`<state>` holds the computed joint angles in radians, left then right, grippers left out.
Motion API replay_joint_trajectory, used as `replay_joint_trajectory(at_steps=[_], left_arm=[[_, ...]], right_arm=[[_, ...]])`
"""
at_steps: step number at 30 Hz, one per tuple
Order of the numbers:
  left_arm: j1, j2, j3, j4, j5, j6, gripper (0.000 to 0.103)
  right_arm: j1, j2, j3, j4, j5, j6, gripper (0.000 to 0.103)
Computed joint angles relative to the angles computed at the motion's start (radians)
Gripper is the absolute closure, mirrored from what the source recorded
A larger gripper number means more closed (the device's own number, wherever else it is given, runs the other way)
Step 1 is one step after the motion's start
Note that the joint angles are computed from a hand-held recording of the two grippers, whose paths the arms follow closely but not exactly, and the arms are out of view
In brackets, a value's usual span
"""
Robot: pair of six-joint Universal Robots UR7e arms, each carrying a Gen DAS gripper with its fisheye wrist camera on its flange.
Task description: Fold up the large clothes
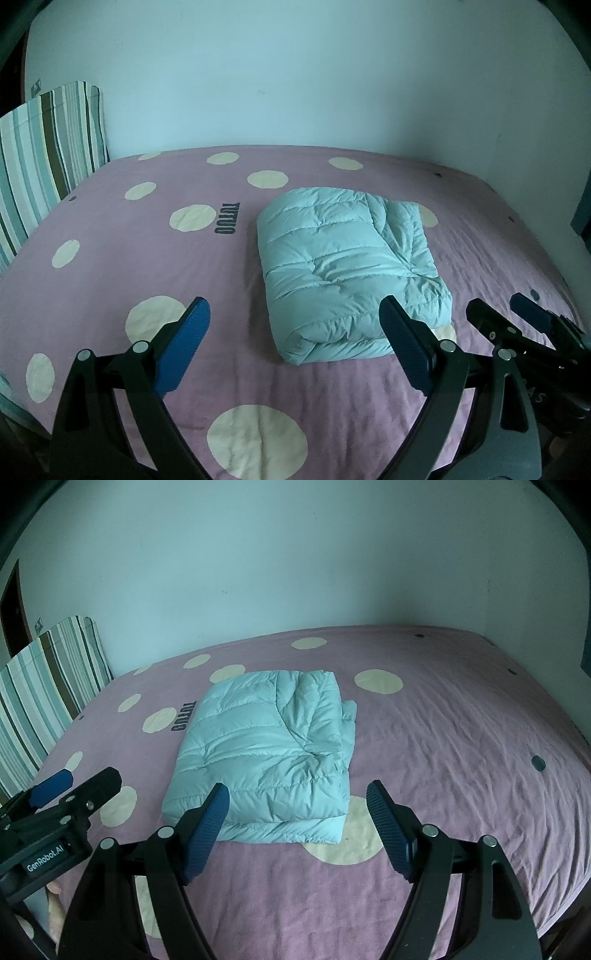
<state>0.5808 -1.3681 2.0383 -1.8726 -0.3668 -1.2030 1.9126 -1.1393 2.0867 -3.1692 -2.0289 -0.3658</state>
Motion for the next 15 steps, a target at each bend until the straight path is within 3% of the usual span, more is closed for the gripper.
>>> replay_joint_trajectory(at_steps=[15], left_arm=[[0.006, 0.007, -0.012, 0.056, 0.010, -0.065, 0.010]], right_arm=[[0.003, 0.003, -0.002, -0.001, -0.004, 0.004, 0.027]])
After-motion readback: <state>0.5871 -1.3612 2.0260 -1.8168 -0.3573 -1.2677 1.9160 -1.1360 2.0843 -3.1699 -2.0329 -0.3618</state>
